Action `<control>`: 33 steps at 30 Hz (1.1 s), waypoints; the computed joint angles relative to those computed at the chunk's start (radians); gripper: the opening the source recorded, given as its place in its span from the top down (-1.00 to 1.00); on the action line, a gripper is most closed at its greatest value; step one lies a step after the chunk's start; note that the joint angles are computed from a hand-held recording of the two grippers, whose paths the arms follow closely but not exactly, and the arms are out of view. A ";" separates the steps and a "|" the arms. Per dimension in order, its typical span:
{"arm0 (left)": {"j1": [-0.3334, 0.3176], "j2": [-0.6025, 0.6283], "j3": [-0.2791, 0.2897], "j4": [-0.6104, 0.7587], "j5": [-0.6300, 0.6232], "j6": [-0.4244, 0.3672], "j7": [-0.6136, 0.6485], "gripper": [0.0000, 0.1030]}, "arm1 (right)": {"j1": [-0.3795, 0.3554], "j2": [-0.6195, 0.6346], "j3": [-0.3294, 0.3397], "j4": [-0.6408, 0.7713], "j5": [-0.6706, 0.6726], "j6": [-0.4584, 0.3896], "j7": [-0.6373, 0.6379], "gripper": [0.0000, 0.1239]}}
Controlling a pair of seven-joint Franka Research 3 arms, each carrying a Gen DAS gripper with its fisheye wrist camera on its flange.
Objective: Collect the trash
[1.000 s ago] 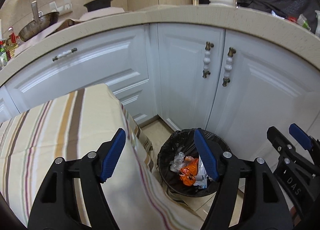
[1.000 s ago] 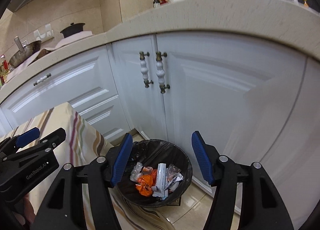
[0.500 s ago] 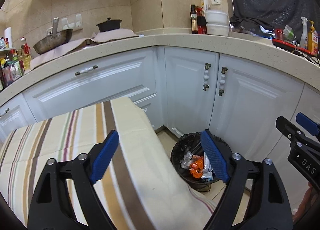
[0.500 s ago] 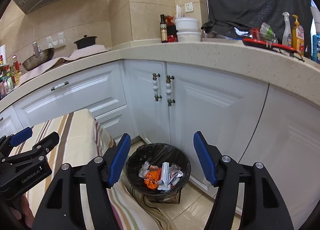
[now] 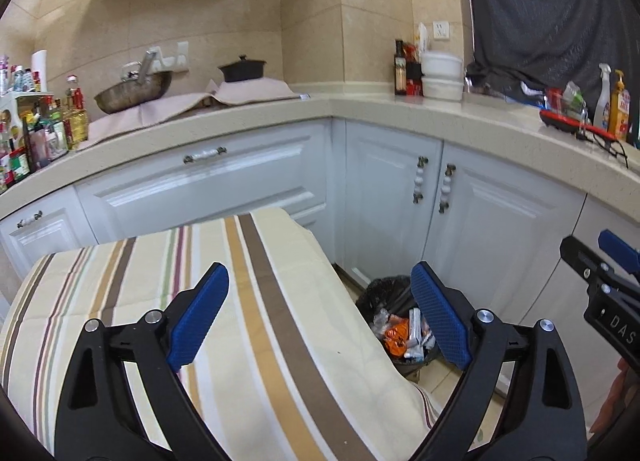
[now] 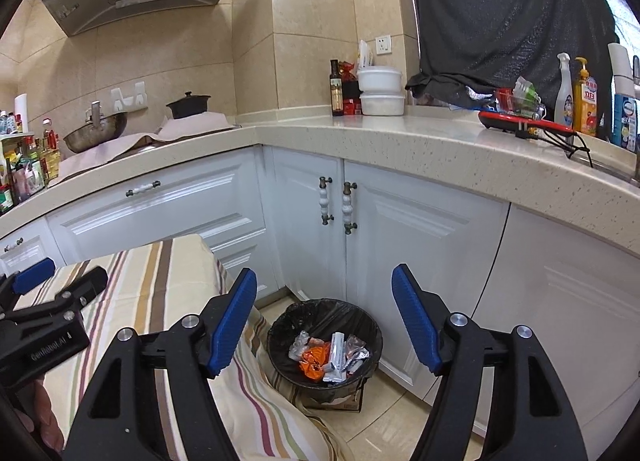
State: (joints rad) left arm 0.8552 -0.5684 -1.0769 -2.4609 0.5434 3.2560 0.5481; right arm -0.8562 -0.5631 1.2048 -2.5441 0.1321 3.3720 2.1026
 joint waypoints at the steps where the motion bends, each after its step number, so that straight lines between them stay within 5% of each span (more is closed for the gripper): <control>1: -0.011 -0.009 0.013 -0.006 -0.002 0.000 0.000 -0.76 | 0.013 -0.008 -0.007 -0.004 0.002 -0.001 0.001 -0.10; 10: -0.076 -0.046 0.089 -0.050 -0.018 0.009 0.001 -0.76 | 0.061 -0.037 -0.031 -0.010 0.001 0.003 -0.006 -0.11; 33: -0.104 -0.054 0.121 -0.079 -0.061 0.024 0.034 -0.79 | 0.061 -0.035 -0.014 -0.001 0.012 0.009 -0.027 -0.12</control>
State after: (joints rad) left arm 0.7512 -0.6224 -0.9555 -2.5399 0.4819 3.2805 0.5826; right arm -0.7950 -0.5980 1.1903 -2.5450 0.1441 3.3807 2.0761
